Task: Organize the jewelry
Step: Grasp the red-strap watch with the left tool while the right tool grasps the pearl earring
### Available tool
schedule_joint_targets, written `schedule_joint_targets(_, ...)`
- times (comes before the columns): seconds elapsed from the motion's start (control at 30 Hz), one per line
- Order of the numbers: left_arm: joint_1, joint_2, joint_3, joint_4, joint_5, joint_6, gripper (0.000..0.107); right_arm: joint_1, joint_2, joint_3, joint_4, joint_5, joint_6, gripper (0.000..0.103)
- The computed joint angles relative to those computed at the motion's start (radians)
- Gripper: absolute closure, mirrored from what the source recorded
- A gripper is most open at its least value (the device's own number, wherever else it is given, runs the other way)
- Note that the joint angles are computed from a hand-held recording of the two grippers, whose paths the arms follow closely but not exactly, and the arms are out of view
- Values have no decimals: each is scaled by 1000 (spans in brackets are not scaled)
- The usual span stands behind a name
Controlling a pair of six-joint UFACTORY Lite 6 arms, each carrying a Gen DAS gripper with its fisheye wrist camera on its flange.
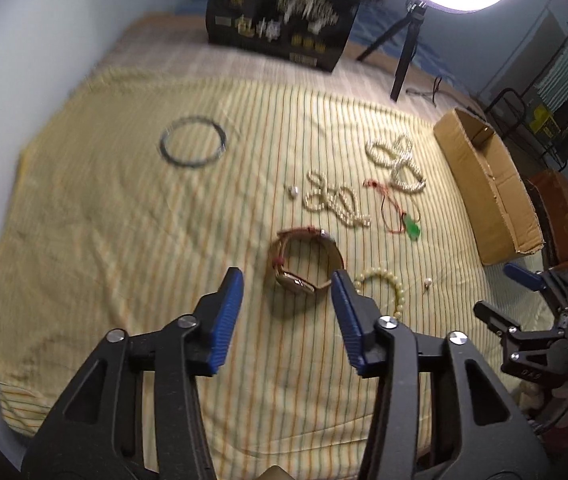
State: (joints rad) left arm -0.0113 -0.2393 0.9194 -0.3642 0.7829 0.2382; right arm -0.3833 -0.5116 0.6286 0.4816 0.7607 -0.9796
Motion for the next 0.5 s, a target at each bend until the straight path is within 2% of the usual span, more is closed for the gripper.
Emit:
schedule_joint_targets(0.2, 2, 120, 47, -28, -4, 0, 63, 31, 120, 28, 33, 19, -12, 53)
schedule_joint_targets(0.4, -17, 207, 72, -36, -19, -3, 69, 77, 202, 46, 42, -7, -2, 70)
schedule_joint_targets(0.5, -22, 228, 80, -27, -31, -5, 69, 107, 227, 55, 59, -16, -4, 71)
